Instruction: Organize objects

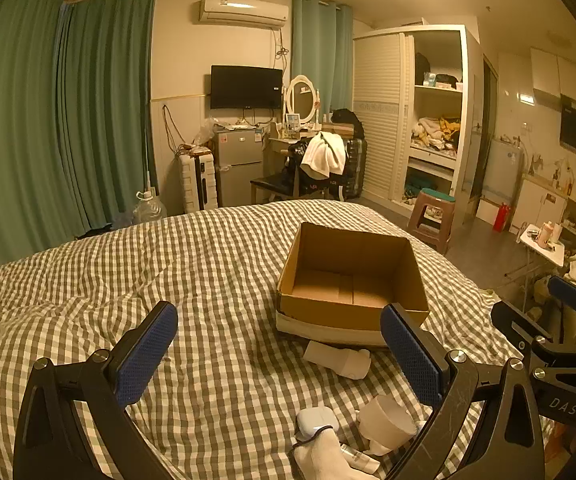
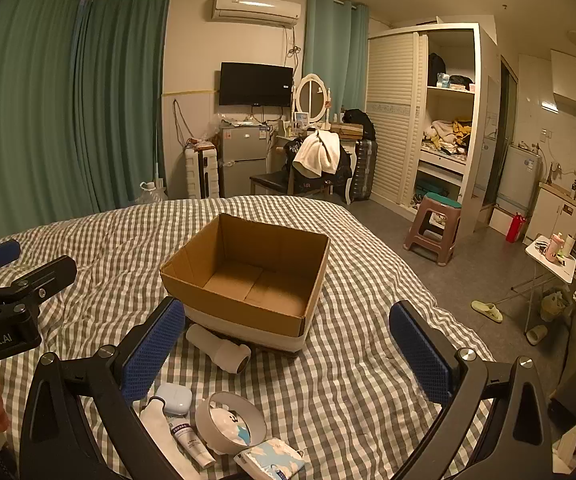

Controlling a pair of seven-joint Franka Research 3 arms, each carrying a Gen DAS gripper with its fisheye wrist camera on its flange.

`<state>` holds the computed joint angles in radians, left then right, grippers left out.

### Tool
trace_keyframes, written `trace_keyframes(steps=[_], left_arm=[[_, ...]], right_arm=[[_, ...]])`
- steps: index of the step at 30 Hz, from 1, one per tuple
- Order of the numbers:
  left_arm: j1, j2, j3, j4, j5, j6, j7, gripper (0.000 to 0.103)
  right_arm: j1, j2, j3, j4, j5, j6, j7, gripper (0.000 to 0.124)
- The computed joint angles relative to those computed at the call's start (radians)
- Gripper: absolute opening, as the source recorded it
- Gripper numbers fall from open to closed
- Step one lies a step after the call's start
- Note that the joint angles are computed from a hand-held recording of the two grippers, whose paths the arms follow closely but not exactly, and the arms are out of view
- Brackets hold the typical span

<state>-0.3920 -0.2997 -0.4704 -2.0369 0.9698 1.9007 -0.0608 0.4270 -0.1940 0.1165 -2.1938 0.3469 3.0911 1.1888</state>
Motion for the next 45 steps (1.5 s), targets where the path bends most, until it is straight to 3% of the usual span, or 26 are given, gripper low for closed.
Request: trace_keyframes(steps=[27, 45], left_arm=[[-0.008, 0.009, 0.000, 0.013, -0.007, -0.036, -0.007, 0.103], [-0.014, 0.010, -0.001, 0.006, -0.008, -0.024, -0.027, 0.103]], right_arm=[[0.000, 0.003, 0.000, 0.000, -0.006, 0.003, 0.003, 0.103], [0.036, -0.004, -0.025, -0.002, 0.062, -0.002, -0.068, 0.103]])
